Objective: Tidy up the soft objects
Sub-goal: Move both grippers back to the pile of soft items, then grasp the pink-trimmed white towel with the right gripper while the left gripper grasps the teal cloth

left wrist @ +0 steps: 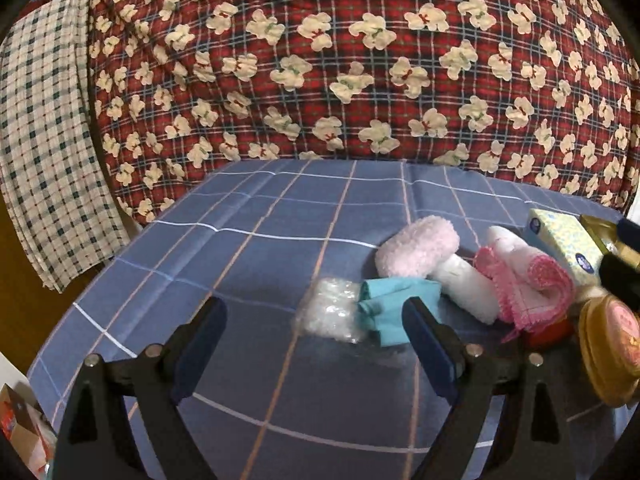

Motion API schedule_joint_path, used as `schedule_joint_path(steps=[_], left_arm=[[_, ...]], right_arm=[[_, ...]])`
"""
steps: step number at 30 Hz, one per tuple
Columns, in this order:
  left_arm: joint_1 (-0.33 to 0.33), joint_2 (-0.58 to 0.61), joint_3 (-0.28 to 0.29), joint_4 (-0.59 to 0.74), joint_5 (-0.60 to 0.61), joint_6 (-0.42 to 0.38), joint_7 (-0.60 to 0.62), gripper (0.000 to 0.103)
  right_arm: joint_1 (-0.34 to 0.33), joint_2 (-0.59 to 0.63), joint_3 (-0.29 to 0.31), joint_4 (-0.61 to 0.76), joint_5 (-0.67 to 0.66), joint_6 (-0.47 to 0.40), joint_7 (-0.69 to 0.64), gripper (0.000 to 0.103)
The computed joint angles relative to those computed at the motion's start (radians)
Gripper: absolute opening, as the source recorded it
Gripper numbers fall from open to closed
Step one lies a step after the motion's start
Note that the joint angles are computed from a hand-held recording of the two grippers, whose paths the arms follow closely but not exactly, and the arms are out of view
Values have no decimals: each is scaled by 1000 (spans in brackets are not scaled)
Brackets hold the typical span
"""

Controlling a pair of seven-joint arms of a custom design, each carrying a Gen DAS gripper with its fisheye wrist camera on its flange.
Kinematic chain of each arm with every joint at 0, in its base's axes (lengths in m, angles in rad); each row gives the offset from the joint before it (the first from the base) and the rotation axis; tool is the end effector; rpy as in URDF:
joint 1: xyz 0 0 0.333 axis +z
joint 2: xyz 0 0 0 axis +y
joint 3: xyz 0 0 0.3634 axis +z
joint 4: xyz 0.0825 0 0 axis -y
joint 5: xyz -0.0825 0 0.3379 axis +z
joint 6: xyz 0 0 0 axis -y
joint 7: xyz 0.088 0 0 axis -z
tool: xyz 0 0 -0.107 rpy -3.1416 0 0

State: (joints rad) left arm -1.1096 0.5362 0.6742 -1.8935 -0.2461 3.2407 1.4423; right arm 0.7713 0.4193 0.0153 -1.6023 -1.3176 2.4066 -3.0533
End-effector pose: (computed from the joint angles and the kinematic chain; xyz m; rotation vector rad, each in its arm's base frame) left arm 0.5741 -0.3390 0.4588 -1.4187 1.8893 -0.9483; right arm 0.4912 0.4807 0.4966 -1.5850 1.5732 -0.9796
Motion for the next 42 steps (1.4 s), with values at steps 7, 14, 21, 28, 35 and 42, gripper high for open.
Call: schedule_joint_path(steps=[7, 14, 21, 28, 35, 42], left_arm=[[13, 26, 10, 38, 23, -26, -31, 91], [68, 6, -41, 28, 38, -12, -61, 91], [112, -6, -99, 31, 51, 0, -35, 91], [173, -18, -169, 39, 44, 1, -21, 92], [200, -34, -222, 20, 16, 43, 38, 92], [205, -36, -263, 30, -16, 48, 143, 90]], right_arm=[[15, 112, -14, 162, 147, -70, -181, 85], [17, 182, -45, 273, 310, -112, -308, 85], [9, 280, -51, 430, 504, -182, -496, 81], [12, 289, -77, 433, 575, -148, -542, 37], [77, 171, -143, 237, 360, 0, -307, 36], [106, 127, -131, 167, 144, -35, -134, 36]])
